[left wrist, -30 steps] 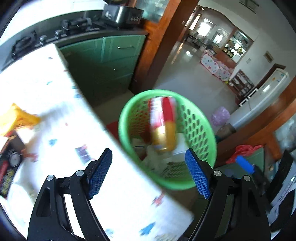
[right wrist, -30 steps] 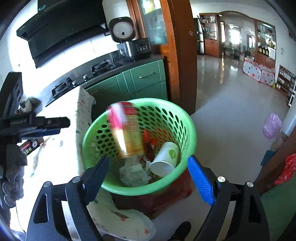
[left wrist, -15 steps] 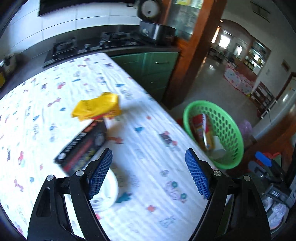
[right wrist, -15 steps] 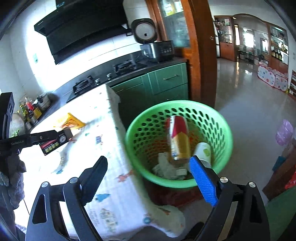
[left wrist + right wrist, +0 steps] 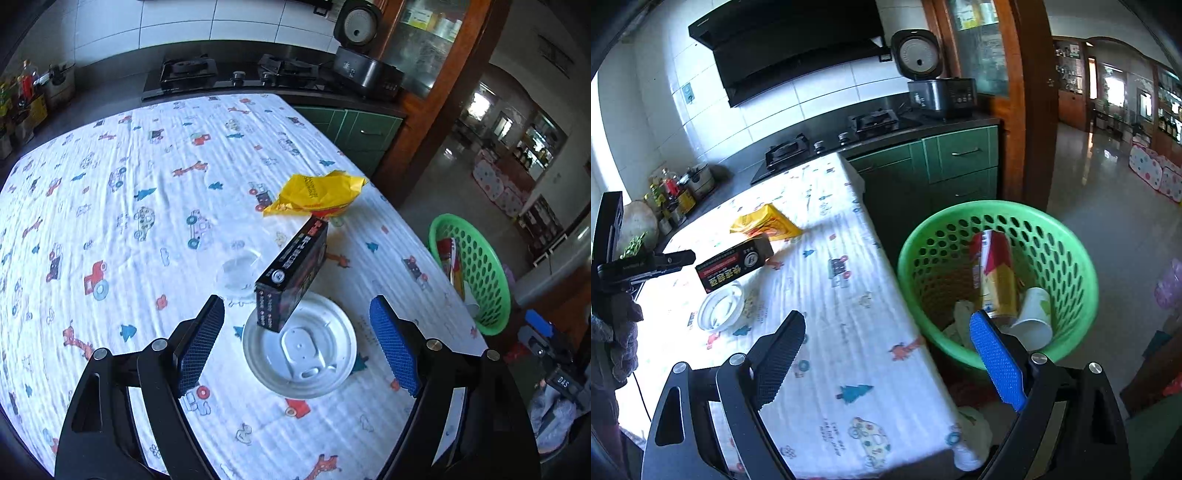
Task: Collect trash
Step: 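Move both tools back to the table toward the white plastic lid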
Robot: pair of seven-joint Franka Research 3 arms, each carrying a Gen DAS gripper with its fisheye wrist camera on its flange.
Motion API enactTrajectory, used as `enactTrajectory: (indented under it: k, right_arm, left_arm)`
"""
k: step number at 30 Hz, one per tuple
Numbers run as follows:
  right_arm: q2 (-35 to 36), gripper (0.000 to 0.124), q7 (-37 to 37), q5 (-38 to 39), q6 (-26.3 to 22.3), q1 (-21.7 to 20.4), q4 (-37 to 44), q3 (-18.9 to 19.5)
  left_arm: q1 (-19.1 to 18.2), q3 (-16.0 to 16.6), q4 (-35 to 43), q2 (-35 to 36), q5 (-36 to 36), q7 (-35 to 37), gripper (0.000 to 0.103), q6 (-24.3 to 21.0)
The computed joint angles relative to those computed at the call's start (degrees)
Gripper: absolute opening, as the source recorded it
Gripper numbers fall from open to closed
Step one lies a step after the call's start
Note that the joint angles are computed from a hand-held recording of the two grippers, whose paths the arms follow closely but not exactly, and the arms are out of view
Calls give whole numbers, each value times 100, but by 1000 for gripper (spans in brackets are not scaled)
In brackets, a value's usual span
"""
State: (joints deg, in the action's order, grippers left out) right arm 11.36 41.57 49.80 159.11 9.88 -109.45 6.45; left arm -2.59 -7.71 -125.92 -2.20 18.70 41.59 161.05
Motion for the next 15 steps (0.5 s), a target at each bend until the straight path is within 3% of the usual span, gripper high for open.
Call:
enactTrajectory:
  k: [7, 15]
  right_arm:
    - [53, 88, -4, -40, -77, 63, 59, 49]
    - [107, 88, 51, -121, -117, 102, 85, 64]
  left_arm:
    - [-32, 19, -448, -55, -404, 172, 77, 244]
    - [-29, 35, -492, 147, -803, 437, 56, 275]
